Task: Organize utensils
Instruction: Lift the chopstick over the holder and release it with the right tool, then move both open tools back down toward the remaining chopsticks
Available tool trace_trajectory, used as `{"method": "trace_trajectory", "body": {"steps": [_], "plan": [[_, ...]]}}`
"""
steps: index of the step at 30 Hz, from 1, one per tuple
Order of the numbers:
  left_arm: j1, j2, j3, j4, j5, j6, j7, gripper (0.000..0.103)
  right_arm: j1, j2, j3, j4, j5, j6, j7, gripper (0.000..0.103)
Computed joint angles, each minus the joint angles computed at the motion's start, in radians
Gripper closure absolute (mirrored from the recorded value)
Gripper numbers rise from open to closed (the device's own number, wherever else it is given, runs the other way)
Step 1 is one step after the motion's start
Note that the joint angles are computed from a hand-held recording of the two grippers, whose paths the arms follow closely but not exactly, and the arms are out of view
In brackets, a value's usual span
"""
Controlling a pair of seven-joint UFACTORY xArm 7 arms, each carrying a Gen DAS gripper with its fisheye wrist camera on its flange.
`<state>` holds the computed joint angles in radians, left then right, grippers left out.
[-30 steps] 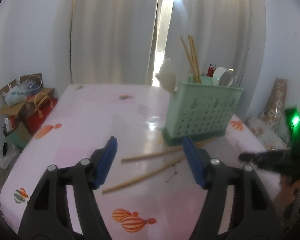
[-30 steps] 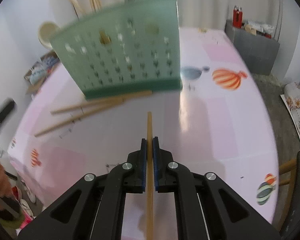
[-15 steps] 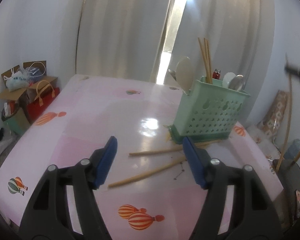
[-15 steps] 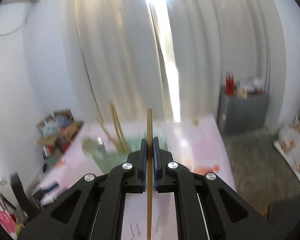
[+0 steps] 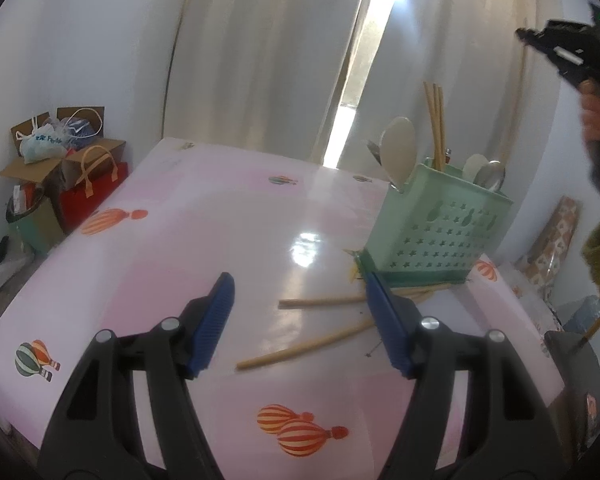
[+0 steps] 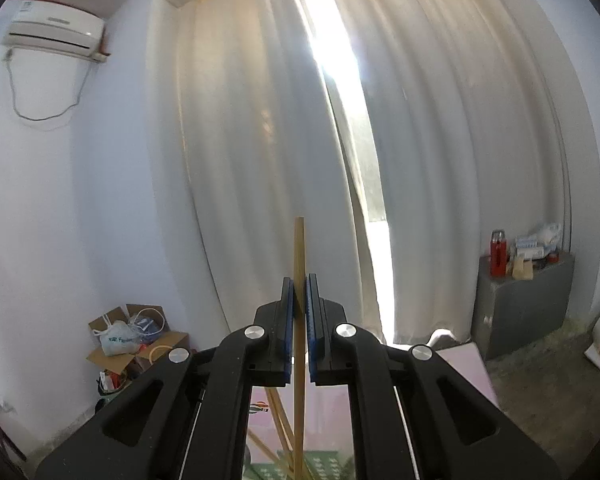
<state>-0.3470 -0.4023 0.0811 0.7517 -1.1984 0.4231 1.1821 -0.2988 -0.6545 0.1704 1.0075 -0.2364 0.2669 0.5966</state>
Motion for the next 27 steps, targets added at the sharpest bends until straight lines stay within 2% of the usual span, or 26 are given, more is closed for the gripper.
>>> {"method": "trace_trajectory", "body": {"steps": [2,4,9,10,11,12,13,18,22,27], "plan": [[0.003,0.003,0.002,0.001,0.002,0.002,-0.003,0.039,-0.042,0.022,0.031,-0.023,-0.015,-0.032,0.037,0.097],[0.007,0.007,0.003,0.002,0.003,0.002,-0.005,0.039,-0.044,0.038,0.034,-0.05,-0.018,-0.047,0.05,0.097],[0.016,0.017,0.001,0.007,0.014,0.006,-0.017,0.039,0.011,0.007,0.011,-0.131,-0.013,0.043,0.041,0.095],[0.017,0.018,0.0,0.007,0.017,0.005,-0.019,0.039,0.023,-0.023,0.001,-0.157,-0.009,0.063,0.039,0.094],[0.018,0.019,-0.001,0.008,0.019,0.005,-0.022,0.039,0.03,-0.051,-0.012,-0.183,-0.004,0.072,0.037,0.087],[0.019,0.018,-0.002,0.008,0.023,0.006,-0.025,0.039,0.031,-0.087,-0.017,-0.208,0.001,0.083,0.044,0.075],[0.019,0.017,-0.003,0.008,0.024,0.006,-0.028,0.039,0.034,-0.125,-0.023,-0.235,0.009,0.086,0.052,0.072],[0.014,0.006,-0.009,0.001,0.039,-0.002,-0.037,0.039,0.033,-0.326,-0.038,-0.346,0.051,0.132,0.087,0.067],[0.013,0.004,-0.023,-0.004,0.097,-0.017,-0.082,0.039,0.051,-0.477,-0.035,-0.42,0.081,0.202,0.102,0.064],[-0.007,-0.008,-0.03,-0.016,0.174,-0.054,-0.14,0.039,0.132,-0.63,-0.031,-0.505,0.128,0.371,0.102,0.059]]}}
